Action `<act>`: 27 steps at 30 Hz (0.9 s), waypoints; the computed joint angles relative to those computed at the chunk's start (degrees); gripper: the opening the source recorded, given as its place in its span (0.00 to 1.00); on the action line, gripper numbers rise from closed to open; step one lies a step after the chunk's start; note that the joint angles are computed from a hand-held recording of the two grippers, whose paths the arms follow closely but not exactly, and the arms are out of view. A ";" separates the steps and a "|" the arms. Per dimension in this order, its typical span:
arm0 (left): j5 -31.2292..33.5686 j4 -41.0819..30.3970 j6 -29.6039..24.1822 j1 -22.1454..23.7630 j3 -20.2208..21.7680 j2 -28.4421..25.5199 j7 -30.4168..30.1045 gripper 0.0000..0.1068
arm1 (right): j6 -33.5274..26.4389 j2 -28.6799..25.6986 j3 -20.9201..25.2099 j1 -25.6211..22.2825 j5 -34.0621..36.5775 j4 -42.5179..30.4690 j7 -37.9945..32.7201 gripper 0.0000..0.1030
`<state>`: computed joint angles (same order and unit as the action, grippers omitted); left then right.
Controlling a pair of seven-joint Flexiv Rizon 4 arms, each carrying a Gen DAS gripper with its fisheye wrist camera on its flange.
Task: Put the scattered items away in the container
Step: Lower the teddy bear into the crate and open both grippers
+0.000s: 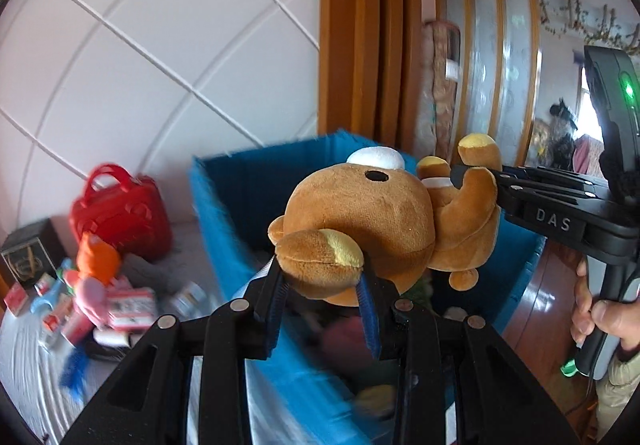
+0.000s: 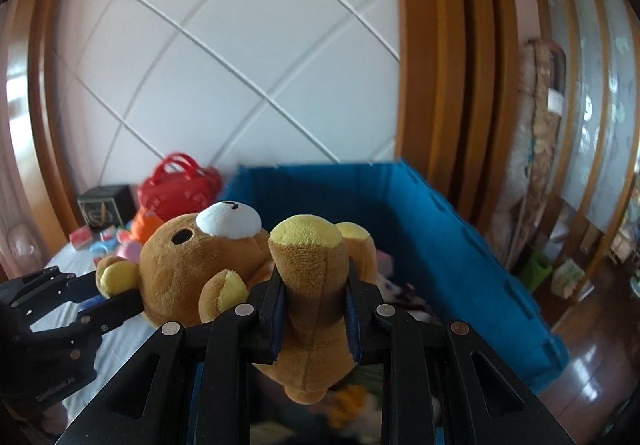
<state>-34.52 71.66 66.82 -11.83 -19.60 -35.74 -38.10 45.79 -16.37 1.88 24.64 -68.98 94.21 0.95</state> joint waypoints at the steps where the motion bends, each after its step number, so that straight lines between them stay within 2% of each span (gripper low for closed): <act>1: 1.96 -0.96 -0.88 -2.00 2.17 -0.65 -3.00 0.30 | 2.29 1.10 0.01 -1.55 0.70 2.43 -0.07 0.23; 4: 8.59 -4.43 -5.17 -6.88 7.56 -2.68 -11.91 0.30 | 8.55 3.50 0.05 -5.93 3.40 8.36 -1.62 0.23; 10: 16.78 -6.93 -9.34 -10.38 10.40 -3.93 -20.21 0.30 | 16.04 5.53 -0.15 -11.14 7.25 14.40 -4.48 0.23; 17: 20.44 -6.42 -10.05 -11.02 10.63 -3.51 -24.13 0.36 | 15.54 6.19 0.04 -12.13 9.37 15.72 -7.68 0.24; 20: 22.71 -5.29 -8.33 -11.60 11.71 -2.74 -25.61 0.37 | 13.17 6.46 0.34 -11.69 9.82 15.73 -7.84 0.29; 23: 23.49 -3.83 -6.72 -11.30 11.31 -1.73 -25.65 0.41 | 12.98 7.50 0.33 -11.76 7.67 16.75 -6.00 0.40; 24: 23.59 -3.18 -6.15 -11.19 11.23 -1.26 -25.76 0.48 | 12.43 7.90 0.46 -11.74 6.88 16.93 -5.36 0.51; 25: 23.69 -2.46 -5.42 -11.10 11.19 -0.77 -25.93 0.54 | 11.96 8.51 0.58 -11.76 5.70 17.29 -4.28 0.68; 27: 23.29 -0.22 -3.54 -10.34 10.38 0.58 -25.23 0.57 | 11.89 9.95 0.94 -12.11 2.70 18.20 -1.48 0.88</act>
